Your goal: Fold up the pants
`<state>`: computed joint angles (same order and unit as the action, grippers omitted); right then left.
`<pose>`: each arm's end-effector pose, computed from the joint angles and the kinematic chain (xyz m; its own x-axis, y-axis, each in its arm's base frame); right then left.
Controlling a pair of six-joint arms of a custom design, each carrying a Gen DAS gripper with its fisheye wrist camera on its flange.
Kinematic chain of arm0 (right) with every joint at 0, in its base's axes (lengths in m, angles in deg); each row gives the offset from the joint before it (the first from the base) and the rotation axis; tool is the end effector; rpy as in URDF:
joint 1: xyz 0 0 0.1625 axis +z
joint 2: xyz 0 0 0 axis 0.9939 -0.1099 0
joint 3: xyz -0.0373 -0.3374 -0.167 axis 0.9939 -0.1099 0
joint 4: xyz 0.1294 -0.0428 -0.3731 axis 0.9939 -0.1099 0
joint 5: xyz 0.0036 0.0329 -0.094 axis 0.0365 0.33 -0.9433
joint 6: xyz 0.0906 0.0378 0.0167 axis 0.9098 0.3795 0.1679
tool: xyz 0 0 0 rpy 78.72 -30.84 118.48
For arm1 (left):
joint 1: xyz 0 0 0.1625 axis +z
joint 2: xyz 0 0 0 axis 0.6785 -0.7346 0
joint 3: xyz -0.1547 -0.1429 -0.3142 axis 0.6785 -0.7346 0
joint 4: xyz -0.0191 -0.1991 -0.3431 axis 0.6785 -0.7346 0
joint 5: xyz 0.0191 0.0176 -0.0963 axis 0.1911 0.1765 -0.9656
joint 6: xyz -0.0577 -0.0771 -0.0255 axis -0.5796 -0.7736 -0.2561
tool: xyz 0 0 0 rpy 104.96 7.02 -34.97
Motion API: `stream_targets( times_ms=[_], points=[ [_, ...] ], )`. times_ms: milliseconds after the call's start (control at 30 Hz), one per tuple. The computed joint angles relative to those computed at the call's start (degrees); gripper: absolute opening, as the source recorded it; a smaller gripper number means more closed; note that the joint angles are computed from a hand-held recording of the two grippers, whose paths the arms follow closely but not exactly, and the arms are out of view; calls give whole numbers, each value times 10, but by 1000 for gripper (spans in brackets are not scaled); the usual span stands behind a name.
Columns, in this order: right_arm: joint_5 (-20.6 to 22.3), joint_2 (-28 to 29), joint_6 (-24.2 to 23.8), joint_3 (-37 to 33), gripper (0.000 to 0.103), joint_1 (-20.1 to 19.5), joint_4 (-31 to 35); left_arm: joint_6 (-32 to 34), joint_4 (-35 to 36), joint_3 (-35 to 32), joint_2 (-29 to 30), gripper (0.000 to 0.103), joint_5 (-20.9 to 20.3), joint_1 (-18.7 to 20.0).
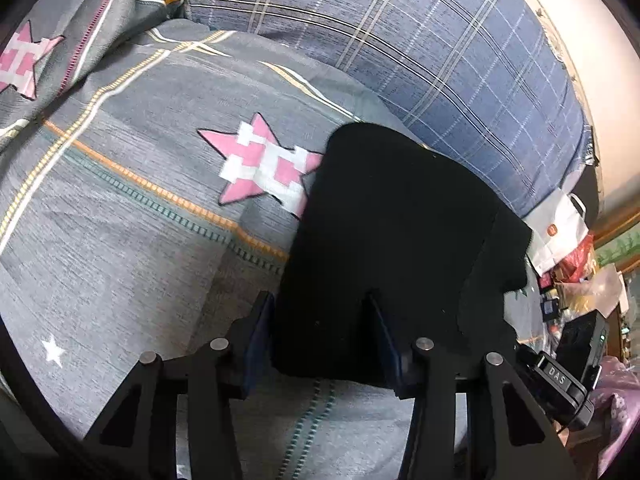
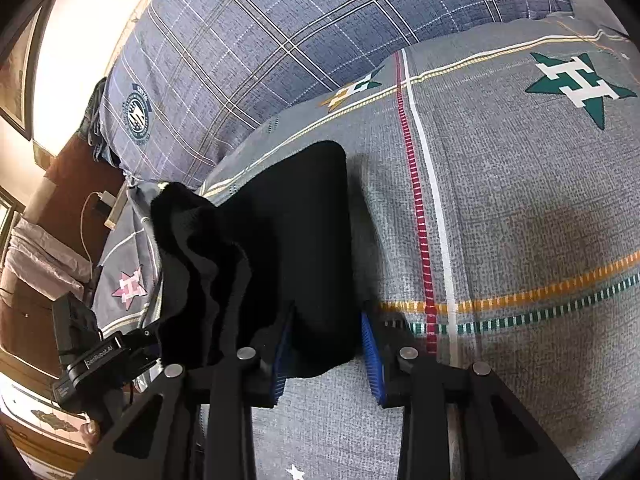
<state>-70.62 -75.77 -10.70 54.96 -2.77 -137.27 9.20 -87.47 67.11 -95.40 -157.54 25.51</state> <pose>0.0271 -0.5548 0.1221 -0.9378 0.3385 0.0767 0.1658 0.6311 -0.7578 -0.1170 -0.7102 0.0931 -0.9266 0.3131 -0.2082 0.3520 0.9169 -0.1882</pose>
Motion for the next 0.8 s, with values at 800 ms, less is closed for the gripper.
stream_targets(
  times_ms=[800],
  points=[
    [-26, 29, -100, -109, 37, 83, 81, 23, -55, 28, 0, 60, 49, -29]
  ],
)
